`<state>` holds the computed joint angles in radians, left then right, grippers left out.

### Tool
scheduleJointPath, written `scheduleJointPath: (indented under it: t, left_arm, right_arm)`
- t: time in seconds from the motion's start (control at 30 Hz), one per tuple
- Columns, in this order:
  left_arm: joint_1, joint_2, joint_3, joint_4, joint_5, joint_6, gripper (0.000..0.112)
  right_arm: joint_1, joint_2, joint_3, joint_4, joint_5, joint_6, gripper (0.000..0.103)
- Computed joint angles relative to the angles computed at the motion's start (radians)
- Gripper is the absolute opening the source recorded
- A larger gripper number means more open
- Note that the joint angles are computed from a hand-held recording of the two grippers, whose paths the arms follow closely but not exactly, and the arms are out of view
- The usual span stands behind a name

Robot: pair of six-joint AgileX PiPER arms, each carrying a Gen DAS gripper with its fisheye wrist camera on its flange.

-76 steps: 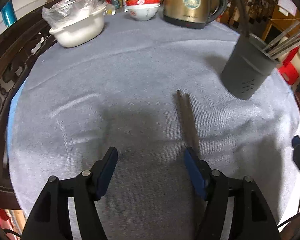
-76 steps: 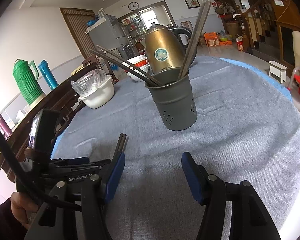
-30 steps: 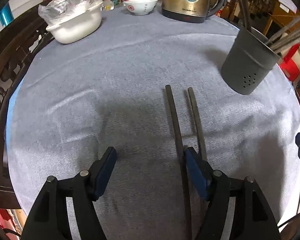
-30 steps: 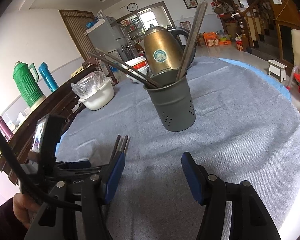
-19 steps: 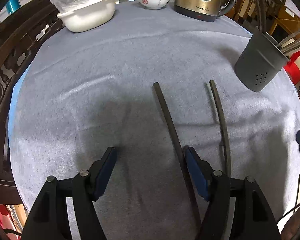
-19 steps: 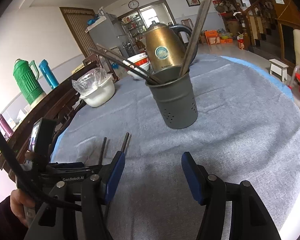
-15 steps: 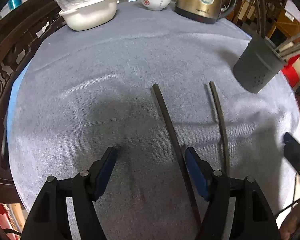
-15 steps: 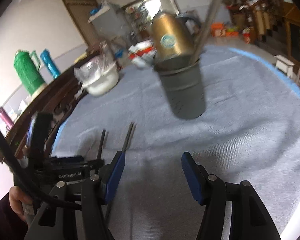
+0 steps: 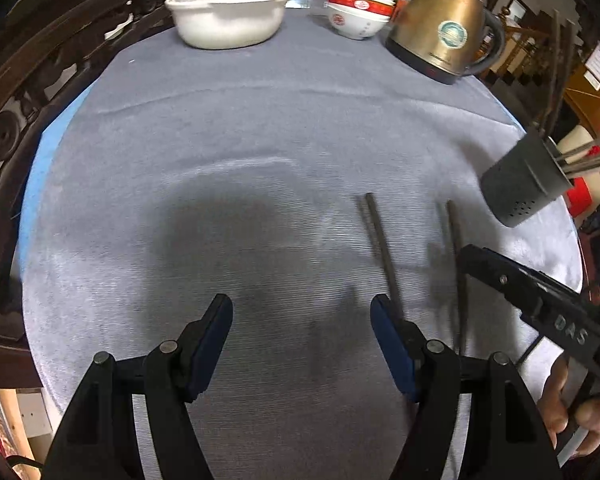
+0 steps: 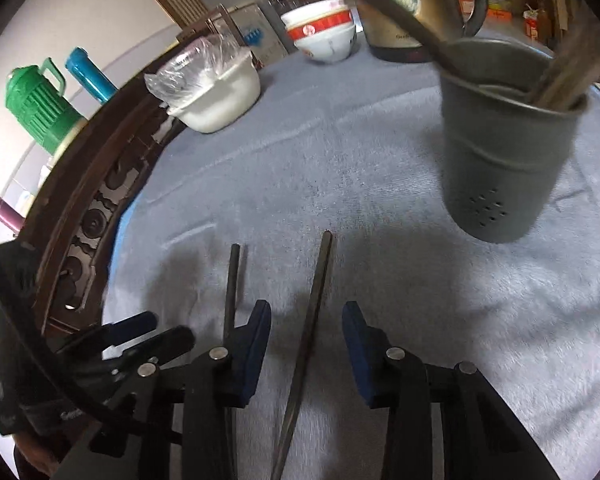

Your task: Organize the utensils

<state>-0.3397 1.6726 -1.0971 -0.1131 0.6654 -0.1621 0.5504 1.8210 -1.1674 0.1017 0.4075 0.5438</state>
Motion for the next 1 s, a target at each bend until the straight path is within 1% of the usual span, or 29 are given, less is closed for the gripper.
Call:
scheduleJointPath:
  t: [0.07,0.13,0.17,0.23,0.3,0.33,0.37,0.47,0.6,0.7,0.73,0.87,0.97,1.0]
  left_arm:
    - [0.005,-0.014,0.017,-0.002,0.000,0.004,0.072]
    - [0.015,-0.013,0.014,-0.015,0.003,0.025,0.072]
    - [0.019,-0.014,0.015,-0.020,0.001,0.034,0.072]
    - [0.020,-0.019,0.011,-0.028,0.008,0.043,0.072]
    - [0.021,-0.004,-0.016,-0.043,0.022,0.057,0.072]
    - [0.021,0.002,-0.030,-0.053,0.032,0.065,0.072]
    - [0.022,0.042,-0.078,-0.060,0.044,0.071,0.072]
    - [0.006,0.067,-0.110,-0.073,0.071,0.082,0.072]
    - [-0.029,0.139,-0.214,-0.054,0.146,0.082,0.072]
    - [-0.045,0.187,-0.277,-0.062,0.187,0.091,0.072]
    - [-0.051,0.204,-0.299,-0.063,0.201,0.086,0.072]
    - [-0.064,0.271,-0.378,-0.054,0.259,0.056,0.072]
    - [-0.067,0.309,-0.433,-0.041,0.291,0.032,0.072]
    - [-0.067,0.320,-0.452,-0.038,0.304,0.023,0.072]
  right_arm:
    - [0.003,0.034,-0.038,-0.019,0.031,0.030,0.038]
    - [0.008,0.057,-0.066,-0.064,0.058,0.069,0.027]
    - [0.010,0.072,-0.082,-0.078,0.070,0.078,0.025]
    - [0.016,0.073,-0.079,-0.104,0.065,0.085,0.017]
    - [0.014,0.066,-0.067,-0.103,0.056,0.068,0.013]
    - [0.019,0.061,-0.060,-0.144,0.053,0.097,0.012]
    - [0.020,0.054,-0.053,-0.172,0.053,0.113,0.012]
    - [0.015,0.036,-0.028,-0.209,0.049,0.135,0.012]
    - [-0.001,-0.011,0.024,-0.273,0.049,0.182,0.012]
    - [0.002,-0.041,0.057,-0.389,0.068,0.263,0.012]
    - [-0.004,-0.047,0.068,-0.404,0.073,0.270,0.012]
    - [-0.049,-0.054,0.079,-0.292,0.057,0.175,0.012]
    - [-0.060,-0.035,0.043,-0.238,0.101,0.120,0.014]
    - [-0.059,-0.029,0.035,-0.241,0.107,0.125,0.014]
